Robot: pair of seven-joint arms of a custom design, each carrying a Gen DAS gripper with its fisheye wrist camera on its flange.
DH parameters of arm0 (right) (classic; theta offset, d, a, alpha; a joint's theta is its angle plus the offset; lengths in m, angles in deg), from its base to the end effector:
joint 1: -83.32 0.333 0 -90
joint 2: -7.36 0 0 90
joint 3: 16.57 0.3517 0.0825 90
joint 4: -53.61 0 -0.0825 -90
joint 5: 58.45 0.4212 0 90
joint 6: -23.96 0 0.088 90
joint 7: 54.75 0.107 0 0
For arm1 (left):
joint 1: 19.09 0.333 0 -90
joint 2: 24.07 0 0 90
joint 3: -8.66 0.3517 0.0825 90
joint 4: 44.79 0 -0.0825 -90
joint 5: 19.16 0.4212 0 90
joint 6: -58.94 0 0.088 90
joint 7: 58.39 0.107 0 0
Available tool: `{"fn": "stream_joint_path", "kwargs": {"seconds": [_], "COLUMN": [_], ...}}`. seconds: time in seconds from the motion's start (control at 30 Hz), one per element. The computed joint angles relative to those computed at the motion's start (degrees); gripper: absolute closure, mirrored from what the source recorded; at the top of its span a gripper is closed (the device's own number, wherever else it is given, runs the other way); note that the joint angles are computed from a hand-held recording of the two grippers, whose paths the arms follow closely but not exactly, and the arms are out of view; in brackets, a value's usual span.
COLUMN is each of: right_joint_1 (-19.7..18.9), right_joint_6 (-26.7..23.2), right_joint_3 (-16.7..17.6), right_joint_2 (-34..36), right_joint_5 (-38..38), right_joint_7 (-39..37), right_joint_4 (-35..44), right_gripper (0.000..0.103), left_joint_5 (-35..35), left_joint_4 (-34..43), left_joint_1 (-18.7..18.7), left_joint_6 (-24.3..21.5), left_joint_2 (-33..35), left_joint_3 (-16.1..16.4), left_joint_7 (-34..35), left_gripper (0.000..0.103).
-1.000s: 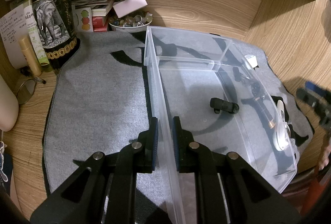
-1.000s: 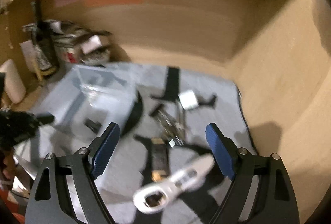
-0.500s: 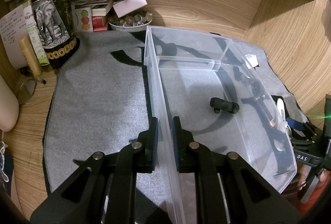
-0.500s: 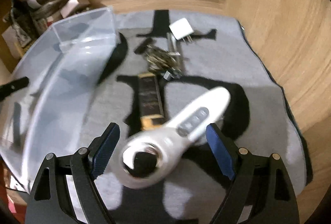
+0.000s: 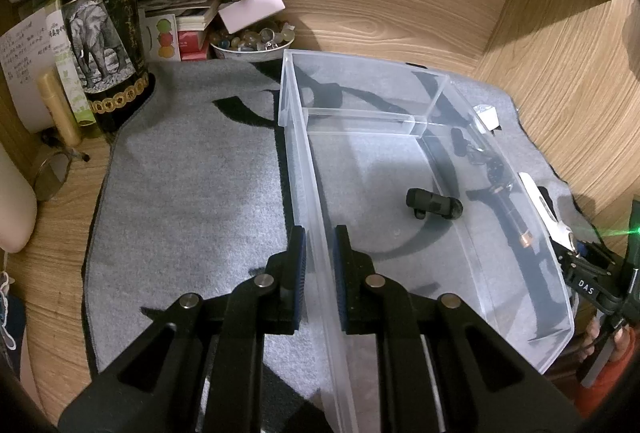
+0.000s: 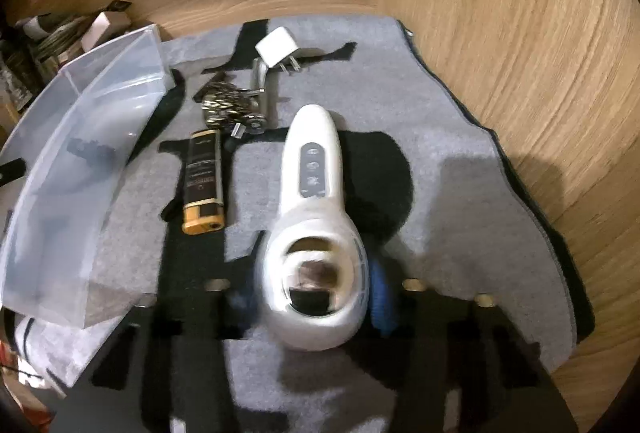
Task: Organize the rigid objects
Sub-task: 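Grasp the white handheld device by its round head with the right tool, then carry the white device into the clear box and release it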
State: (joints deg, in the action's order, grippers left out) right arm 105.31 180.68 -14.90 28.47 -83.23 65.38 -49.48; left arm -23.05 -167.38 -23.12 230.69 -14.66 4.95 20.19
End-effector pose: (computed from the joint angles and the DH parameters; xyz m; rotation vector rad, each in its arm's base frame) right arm 0.6614 0.3049 0.4173 -2.0657 1.6358 -0.5827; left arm 0.6380 -0.0803 0.4200 -1.9992 1.7502 -0.8166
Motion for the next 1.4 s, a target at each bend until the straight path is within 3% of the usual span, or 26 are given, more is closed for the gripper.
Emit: {"fn": "stream_joint_path", "kwargs": {"seconds": [0.3,0.57,0.93,1.17,1.27,1.4], "right_joint_1": [0.97,3.29,4.03,-1.45,-4.83,-5.77], "right_joint_6": [4.43,8.76,14.28,17.04,16.18,13.07], "right_joint_3": [-1.88,-5.22,-3.98,6.80,13.34,17.20], "right_joint_2": [-1.57,-2.93,0.76,4.06,6.17,8.46], "right_joint_5": [-3.39,-13.59,-14.80,-2.05,3.57,8.01], "right_joint_7": [3.74,12.14,8.67,-8.76,-17.16,-24.78], "right_joint_4": [0.04,3.02,10.64,14.32,15.88,18.02], "right_gripper": [0.065,0.065,0.065,0.065,0.065,0.065], "left_joint_5": [-0.28,-0.43,-0.51,-0.44,-0.40,-0.50], "left_joint_4": [0.03,-0.06,-0.09,-0.03,-0.04,-0.03], "left_joint_1": [0.17,0.11,0.07,0.07,0.09,0.12], "left_joint_6": [0.00,0.07,0.09,0.04,0.05,0.08], "left_joint_2": [0.07,-0.01,-0.03,-0.04,-0.04,-0.03], "left_joint_3": [-0.10,-0.05,-0.01,0.03,0.02,-0.03], "left_joint_7": [0.40,0.41,0.50,0.36,0.37,0.42], "left_gripper": [0.090,0.090,0.090,0.090,0.090,0.090]}}
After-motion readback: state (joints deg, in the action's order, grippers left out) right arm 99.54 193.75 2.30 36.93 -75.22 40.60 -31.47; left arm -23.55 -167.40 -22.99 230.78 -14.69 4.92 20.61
